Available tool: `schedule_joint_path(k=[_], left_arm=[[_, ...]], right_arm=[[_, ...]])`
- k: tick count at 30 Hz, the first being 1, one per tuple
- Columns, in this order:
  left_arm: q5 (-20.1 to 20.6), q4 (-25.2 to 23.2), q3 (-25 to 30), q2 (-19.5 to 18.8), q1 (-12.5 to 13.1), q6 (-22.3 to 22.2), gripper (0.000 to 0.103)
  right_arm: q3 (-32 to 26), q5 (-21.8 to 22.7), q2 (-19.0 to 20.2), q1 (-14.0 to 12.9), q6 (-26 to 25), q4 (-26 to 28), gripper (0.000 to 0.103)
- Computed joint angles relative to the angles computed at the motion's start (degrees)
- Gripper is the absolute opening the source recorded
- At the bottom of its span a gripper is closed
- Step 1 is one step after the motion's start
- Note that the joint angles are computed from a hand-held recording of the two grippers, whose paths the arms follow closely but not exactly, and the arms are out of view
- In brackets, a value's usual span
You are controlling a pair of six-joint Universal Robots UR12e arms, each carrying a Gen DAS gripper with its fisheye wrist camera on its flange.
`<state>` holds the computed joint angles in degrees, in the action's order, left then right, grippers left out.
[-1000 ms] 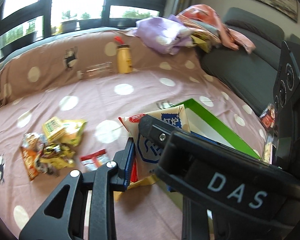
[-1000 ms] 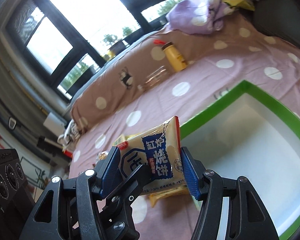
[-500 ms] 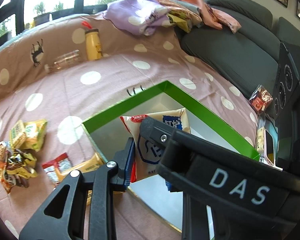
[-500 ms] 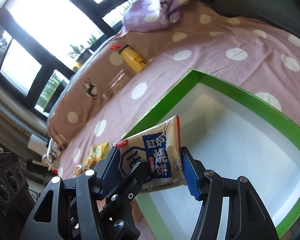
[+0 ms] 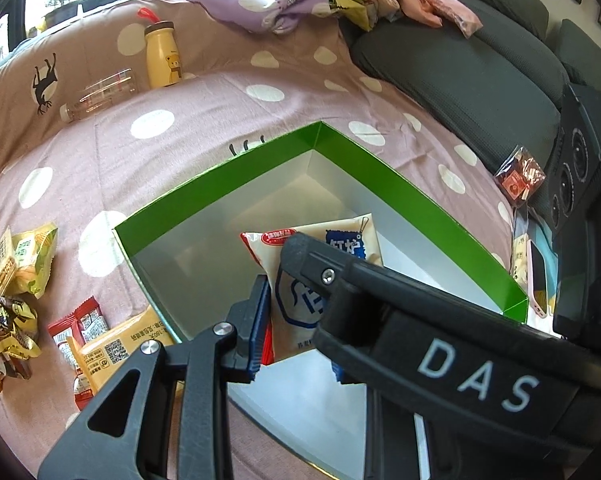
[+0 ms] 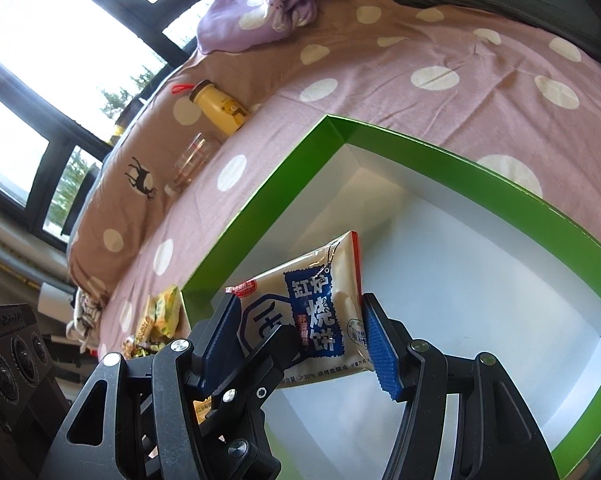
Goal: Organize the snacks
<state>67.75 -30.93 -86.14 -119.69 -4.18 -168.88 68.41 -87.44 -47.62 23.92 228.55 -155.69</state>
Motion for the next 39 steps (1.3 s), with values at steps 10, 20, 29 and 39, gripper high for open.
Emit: schedule_joint_path(k=[10, 20, 29, 39], left_arm=[[0.3, -2.7, 1.3, -0.7, -0.4, 1.0, 0.024], [1.3, -5.2, 2.5, -1.3, -0.8, 2.2, 0.024], [1.8, -7.6, 3.4, -1.7, -1.0, 3.4, 0.024], [3.3, -10.7, 4.8, -2.3, -1.5, 5.1, 0.025]], right_arm=[[0.3, 0.3, -0.1, -0.3, 1.1, 1.0, 0.064], [-0.2, 0.5, 0.1, -0.5, 1.8, 3.0, 0.064], [-0.5, 0.9, 0.3, -0.6, 2.5, 4.3, 0.064], [-0.8, 1.1, 0.6, -0.7, 3.7, 5.5, 0.064]])
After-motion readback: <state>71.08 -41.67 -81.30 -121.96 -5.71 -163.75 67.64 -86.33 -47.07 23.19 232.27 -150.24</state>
